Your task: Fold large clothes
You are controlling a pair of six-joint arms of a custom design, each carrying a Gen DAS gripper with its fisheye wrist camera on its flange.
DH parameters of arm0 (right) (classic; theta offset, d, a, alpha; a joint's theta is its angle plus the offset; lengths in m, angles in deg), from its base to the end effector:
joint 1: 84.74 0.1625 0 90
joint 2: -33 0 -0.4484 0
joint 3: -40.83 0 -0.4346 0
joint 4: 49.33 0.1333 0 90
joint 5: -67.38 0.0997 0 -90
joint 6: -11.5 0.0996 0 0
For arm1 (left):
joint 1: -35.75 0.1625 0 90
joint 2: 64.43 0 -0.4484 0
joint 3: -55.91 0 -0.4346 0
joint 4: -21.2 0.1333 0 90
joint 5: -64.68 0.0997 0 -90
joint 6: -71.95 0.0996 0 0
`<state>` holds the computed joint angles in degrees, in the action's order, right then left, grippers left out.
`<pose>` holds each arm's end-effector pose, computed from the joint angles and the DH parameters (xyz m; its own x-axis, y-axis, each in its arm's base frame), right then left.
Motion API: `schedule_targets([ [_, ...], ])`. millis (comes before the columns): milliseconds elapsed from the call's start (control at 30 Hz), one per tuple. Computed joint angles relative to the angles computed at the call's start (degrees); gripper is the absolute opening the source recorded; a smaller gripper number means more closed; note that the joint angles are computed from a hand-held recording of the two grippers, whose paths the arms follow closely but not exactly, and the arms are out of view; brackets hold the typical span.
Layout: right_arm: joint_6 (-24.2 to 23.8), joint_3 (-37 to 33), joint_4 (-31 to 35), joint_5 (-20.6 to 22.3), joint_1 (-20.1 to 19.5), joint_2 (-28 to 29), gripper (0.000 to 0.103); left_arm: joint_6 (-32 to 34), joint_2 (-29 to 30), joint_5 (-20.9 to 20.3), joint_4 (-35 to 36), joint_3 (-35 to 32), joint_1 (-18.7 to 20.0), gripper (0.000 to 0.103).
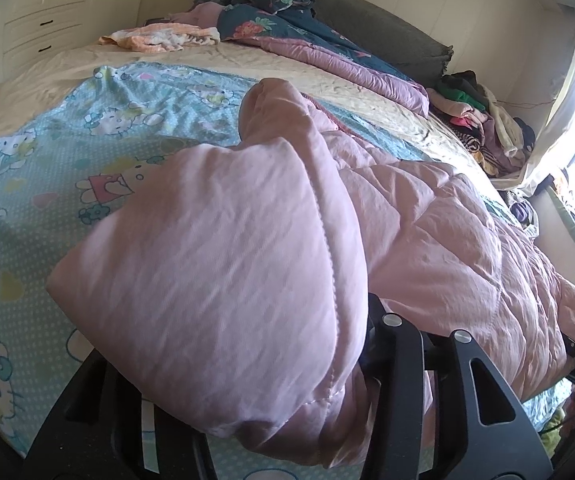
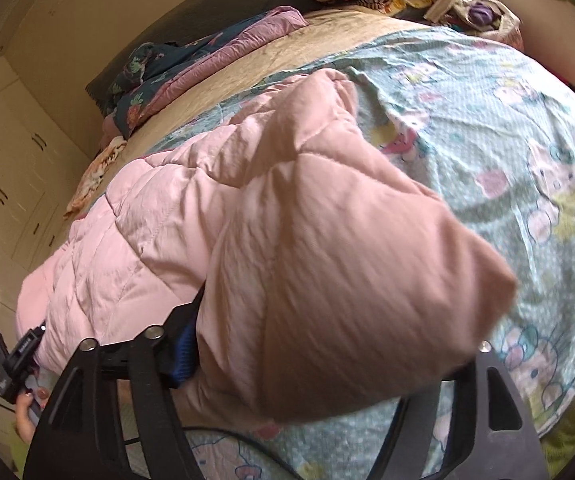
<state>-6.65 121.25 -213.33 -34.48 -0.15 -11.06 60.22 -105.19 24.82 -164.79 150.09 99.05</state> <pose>0.0359 -0.8177 0.2004 -0.9378 -0.0392 0.3449 -0.2289 0.8168 -0.5296 -0.1340 -0.7332 0.1267 -0.8563 -0.3060 -0.4160 0.1602 0.6084 -0.7773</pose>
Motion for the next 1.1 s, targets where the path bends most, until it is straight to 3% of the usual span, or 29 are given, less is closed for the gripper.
schedule_targets([
  [167, -1.1, 4.5, -4.1, -1.1, 0.7, -3.2, 0.073, -0.6, -0.5, -0.8, 0.2, 0.5, 0.2, 0.04],
  [300, -9.0, 10.9, -12.9, -1.6, 2.7, -6.5, 0.08, -0.7, -0.6, -1.1, 0.0, 0.7, 0.3, 0.04],
  [400, -16.3, 15.1, -22.7, -0.1, 4.4, -7.8, 0.084, -1.1, -0.7, -1.2, 0.2, 0.9, 0.2, 0.043],
  [467, -19.4, 16.0, -25.2, 3.0, 5.3, -8.0, 0.09, -1.4, -1.1, -1.2, 0.4, 1.3, 0.0, 0.045],
  [533, -20.7, 13.2, -21.3, 2.7, 6.2, -6.5, 0.094, -1.9, -1.5, -1.2, 0.8, 1.8, -0.2, 0.046],
  [600, -20.6, 8.1, -14.1, -0.6, 6.8, -3.3, 0.094, -2.4, -2.0, -0.8, 1.6, 2.3, -0.5, 0.048],
  [800, -10.9, -5.9, 2.8, -10.7, 6.6, 5.9, 0.094, -2.8, -4.6, -0.1, 2.5, 5.2, -1.6, 0.058],
  [867, -11.1, -8.2, 4.8, -13.3, 6.7, 7.8, 0.098, -2.4, -5.5, 0.7, 1.9, 6.3, -2.2, 0.061],
  [1000, -10.7, -8.6, 4.6, -13.3, 6.4, 8.6, 0.099, -2.1, -7.4, 2.4, 1.6, 8.6, -3.7, 0.062],
  [1100, -10.9, -6.6, 3.5, -10.7, 6.3, 7.0, 0.099, 0.6, -7.9, 5.4, -1.2, 9.8, -5.6, 0.079],
])
